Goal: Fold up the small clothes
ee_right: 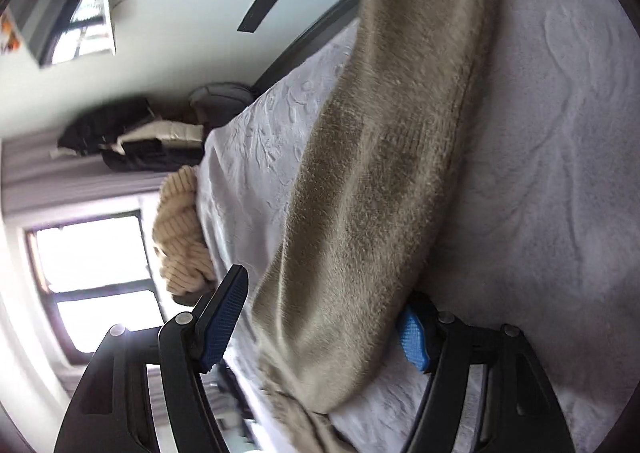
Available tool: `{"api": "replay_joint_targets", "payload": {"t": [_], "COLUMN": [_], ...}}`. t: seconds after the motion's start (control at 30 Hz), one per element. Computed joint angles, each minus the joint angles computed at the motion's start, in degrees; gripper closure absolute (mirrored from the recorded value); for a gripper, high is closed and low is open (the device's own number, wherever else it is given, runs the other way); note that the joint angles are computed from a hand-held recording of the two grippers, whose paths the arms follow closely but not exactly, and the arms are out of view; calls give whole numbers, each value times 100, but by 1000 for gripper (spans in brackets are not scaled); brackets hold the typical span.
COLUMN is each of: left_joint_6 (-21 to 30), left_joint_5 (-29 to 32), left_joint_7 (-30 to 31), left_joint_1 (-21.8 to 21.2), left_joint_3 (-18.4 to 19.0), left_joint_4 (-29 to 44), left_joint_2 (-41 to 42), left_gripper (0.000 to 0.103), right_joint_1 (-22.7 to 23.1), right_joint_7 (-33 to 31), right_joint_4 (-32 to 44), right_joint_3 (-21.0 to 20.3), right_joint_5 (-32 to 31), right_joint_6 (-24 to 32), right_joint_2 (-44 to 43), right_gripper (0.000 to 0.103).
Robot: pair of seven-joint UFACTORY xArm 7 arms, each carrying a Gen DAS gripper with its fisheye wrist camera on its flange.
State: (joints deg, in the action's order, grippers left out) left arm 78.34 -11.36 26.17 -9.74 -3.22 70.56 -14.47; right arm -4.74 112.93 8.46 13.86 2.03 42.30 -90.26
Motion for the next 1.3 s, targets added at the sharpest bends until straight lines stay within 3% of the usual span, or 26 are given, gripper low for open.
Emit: {"api": "replay_joint_targets", "payload": {"t": [0.07, 0.1, 0.2, 0.33, 0.43, 0.5, 0.57, 0.67, 0.77, 0.9, 0.93, 0.97, 1.03, 1.1, 1.3], "left_joint_6": [-61, -63, -160, -232, -236, -276, -419, -652, -959, -1130, -1157, -1176, -1152, -1181, -1124], "left_joint_5": [26, 40, 131, 165, 156, 138, 135, 154, 303, 548, 586, 616, 626, 646, 574], "left_joint_7": [-23, 1, 26, 173, 311, 334, 467, 652, 719, 730, 729, 723, 765, 757, 852], "left_joint_1": [10, 26, 67, 173, 329, 426, 569, 819, 1030, 1280, 1328, 1376, 1497, 1575, 1790], "left_joint_3": [-9, 12, 26, 127, 251, 308, 424, 551, 581, 624, 627, 635, 680, 686, 719], "left_joint_4": [58, 109, 150, 256, 379, 466, 687, 697, 899, 1137, 1147, 1186, 1258, 1314, 1424], "left_joint_2": [62, 103, 139, 191, 246, 304, 612, 792, 1156, 1454, 1487, 1544, 1614, 1718, 1903], "left_gripper": [1, 1, 1, 1, 1, 1, 1, 1, 1, 1, 1, 1, 1, 1, 1], "right_joint_1": [189, 248, 84, 162, 89, 307, 747, 1503, 2995, 5382, 5768, 5927, 5839, 5661, 5249], "right_joint_7": [457, 741, 773, 469, -643, -1265, -1727, -3059, -4600, -6987, -7546, -7942, -8274, -8326, -7842], "right_joint_4": [-235, -401, -512, -264, 290, 852, 1463, 2511, 3855, 5541, 5839, 6163, 6537, 6859, 6792], "right_joint_3": [-104, -59, 326, -205, -408, -669, -1019, -1298, -2146, -3749, -4080, -4179, -4040, -3852, -3469], "right_joint_5": [-233, -264, 108, -658, -408, -560, -895, -451, 94, 2057, 2650, 3145, 3536, 3576, 3375], "right_joint_6": [-142, -257, -518, -1626, -2606, -3208, -3675, -3878, -3769, -3032, -2771, -2425, -1918, -1399, -944], "right_joint_2": [-246, -425, -524, 413, 1692, 2779, 3817, 5207, 6720, 8419, 8722, 9096, 9559, 9944, 10089], "right_gripper": [89, 95, 95, 95, 95, 95, 95, 94, 94, 94, 94, 94, 94, 93, 87]}}
